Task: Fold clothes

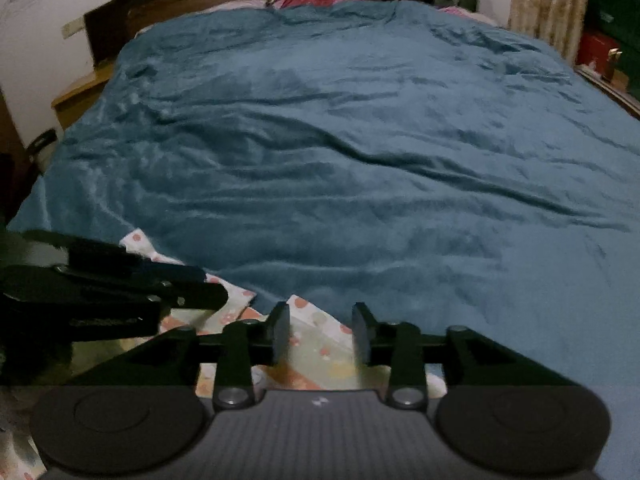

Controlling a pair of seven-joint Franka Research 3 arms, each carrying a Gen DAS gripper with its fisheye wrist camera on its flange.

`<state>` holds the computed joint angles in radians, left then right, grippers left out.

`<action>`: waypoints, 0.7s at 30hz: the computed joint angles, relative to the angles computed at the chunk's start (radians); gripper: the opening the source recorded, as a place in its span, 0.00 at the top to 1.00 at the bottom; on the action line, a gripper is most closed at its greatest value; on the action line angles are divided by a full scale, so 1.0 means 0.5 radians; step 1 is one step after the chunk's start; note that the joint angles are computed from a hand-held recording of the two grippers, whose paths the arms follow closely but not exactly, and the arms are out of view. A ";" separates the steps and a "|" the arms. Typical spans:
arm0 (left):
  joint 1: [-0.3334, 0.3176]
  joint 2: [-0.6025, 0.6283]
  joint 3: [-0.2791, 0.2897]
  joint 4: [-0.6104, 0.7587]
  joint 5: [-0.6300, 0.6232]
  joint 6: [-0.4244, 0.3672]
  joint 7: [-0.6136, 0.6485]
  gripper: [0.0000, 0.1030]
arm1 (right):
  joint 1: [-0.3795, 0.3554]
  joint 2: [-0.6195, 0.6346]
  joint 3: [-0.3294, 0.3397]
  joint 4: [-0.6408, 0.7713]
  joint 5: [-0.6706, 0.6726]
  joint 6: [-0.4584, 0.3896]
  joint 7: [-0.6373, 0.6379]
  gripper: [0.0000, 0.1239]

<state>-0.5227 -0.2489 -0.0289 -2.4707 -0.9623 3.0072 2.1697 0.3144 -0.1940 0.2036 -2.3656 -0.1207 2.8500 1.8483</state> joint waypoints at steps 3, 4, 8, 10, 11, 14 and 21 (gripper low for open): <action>-0.015 -0.027 0.038 0.001 -0.063 -0.034 0.123 0.70 | 0.041 0.059 -0.051 0.031 0.088 -0.008 -0.143 0.71; 0.009 -0.029 0.021 -0.006 -0.024 -0.031 0.122 0.67 | 0.067 0.077 -0.076 0.034 0.152 0.002 -0.223 0.71; 0.068 -0.005 -0.005 -0.008 0.115 -0.044 0.048 0.61 | 0.127 0.098 -0.121 0.031 0.357 0.026 -0.436 0.89; 0.061 0.019 0.008 0.003 0.098 -0.047 0.045 0.59 | 0.130 0.072 -0.121 0.013 0.398 0.049 -0.494 0.95; 0.070 0.031 -0.003 0.006 0.112 -0.044 0.031 0.59 | 0.133 0.060 -0.121 0.004 0.420 0.059 -0.523 0.97; 0.080 0.072 -0.028 0.033 0.107 -0.046 -0.011 0.63 | 0.127 -0.002 -0.109 -0.049 0.461 0.144 -0.559 0.97; 0.061 0.190 -0.031 0.209 -0.524 -0.164 0.308 0.83 | 0.172 -0.067 -0.142 -0.113 0.635 0.316 -0.682 0.97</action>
